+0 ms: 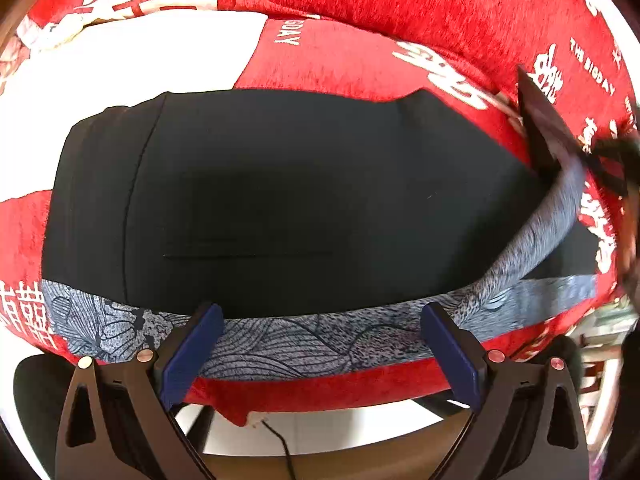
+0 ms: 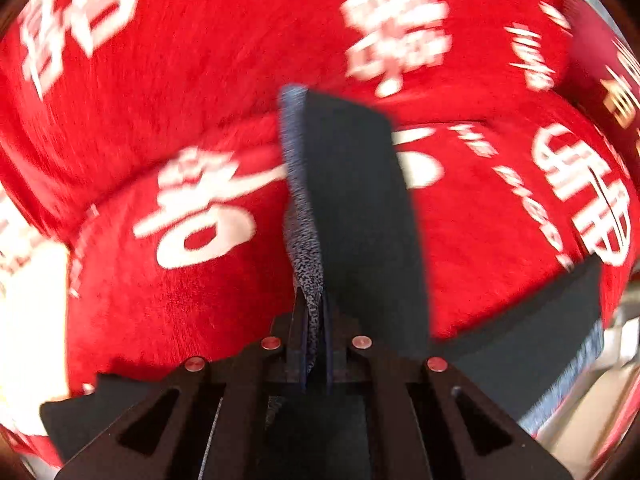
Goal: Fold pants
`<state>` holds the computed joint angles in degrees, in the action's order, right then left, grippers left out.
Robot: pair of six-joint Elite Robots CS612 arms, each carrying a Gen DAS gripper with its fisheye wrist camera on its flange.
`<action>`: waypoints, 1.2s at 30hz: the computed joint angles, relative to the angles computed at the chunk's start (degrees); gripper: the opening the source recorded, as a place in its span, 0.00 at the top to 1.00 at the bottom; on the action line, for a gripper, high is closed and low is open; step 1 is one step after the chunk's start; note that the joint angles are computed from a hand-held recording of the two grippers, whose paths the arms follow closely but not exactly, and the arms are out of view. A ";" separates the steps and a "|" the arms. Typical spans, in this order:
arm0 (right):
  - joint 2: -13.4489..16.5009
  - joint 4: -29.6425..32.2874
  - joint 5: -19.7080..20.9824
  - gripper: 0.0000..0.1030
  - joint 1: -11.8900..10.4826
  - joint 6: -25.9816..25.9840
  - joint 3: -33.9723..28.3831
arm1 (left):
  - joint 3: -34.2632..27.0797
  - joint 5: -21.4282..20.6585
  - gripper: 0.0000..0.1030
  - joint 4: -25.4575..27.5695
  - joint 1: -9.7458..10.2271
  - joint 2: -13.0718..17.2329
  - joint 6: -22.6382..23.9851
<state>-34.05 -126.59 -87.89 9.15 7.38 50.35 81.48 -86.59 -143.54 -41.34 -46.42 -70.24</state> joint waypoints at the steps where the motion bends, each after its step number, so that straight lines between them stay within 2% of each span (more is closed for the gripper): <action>1: -2.26 -3.11 0.50 0.94 -0.70 1.08 3.99 | -0.04 0.00 0.04 -0.64 0.02 -0.01 0.12; 5: -8.58 -10.84 2.49 0.94 -3.88 3.47 17.19 | -1.70 -0.44 0.04 -1.11 0.00 0.80 2.39; 7: -9.33 -12.86 3.05 0.94 -5.03 4.52 20.11 | -3.28 -0.91 0.04 -0.12 -0.01 1.61 3.83; 12: -9.78 -13.40 4.39 0.94 -7.26 6.10 24.14 | -7.13 -2.60 0.04 3.35 0.05 3.83 5.93; 14: -9.93 -16.20 7.86 0.94 -8.21 6.18 25.56 | -8.17 -2.03 0.04 5.15 -0.05 4.30 6.73; 17: -10.01 -16.95 12.37 0.93 -9.43 5.50 26.06 | -9.14 -1.55 0.04 7.05 -0.23 4.61 7.08; 21: -10.12 -16.50 19.33 0.74 -11.86 8.09 26.53 | -9.84 -1.28 0.04 8.70 -0.39 4.73 6.77; 23: -10.56 -15.45 20.07 0.59 -12.78 8.01 26.76 | -10.12 -1.30 0.04 9.21 -0.40 4.77 6.68; 24: -10.85 -14.29 18.63 0.43 -13.00 6.90 26.64 | -10.32 -1.36 0.04 9.43 -0.37 4.83 6.69; 25: -11.22 -13.93 17.83 0.32 -13.27 5.61 26.79 | -10.44 -1.44 0.04 9.35 -0.33 4.86 6.79; 29: -12.86 -14.18 14.38 0.27 -14.73 -0.06 27.84 | -11.93 0.70 0.04 10.76 -0.26 5.36 8.25; 30: -13.13 -14.89 12.38 0.23 -15.08 -0.15 28.25 | -11.81 1.58 0.04 10.06 -0.12 5.31 7.39; 32: -13.19 -16.12 9.31 0.22 -15.90 1.84 28.88 | -10.57 1.41 0.04 7.51 0.37 4.93 5.11; 34: -12.56 -15.44 11.07 0.22 -17.17 5.49 28.75 | -10.55 0.21 0.04 7.90 0.94 5.11 2.02; 36: -11.95 -15.48 15.32 0.22 -18.09 7.17 28.71 | -12.70 -0.09 0.04 11.34 1.07 6.03 2.41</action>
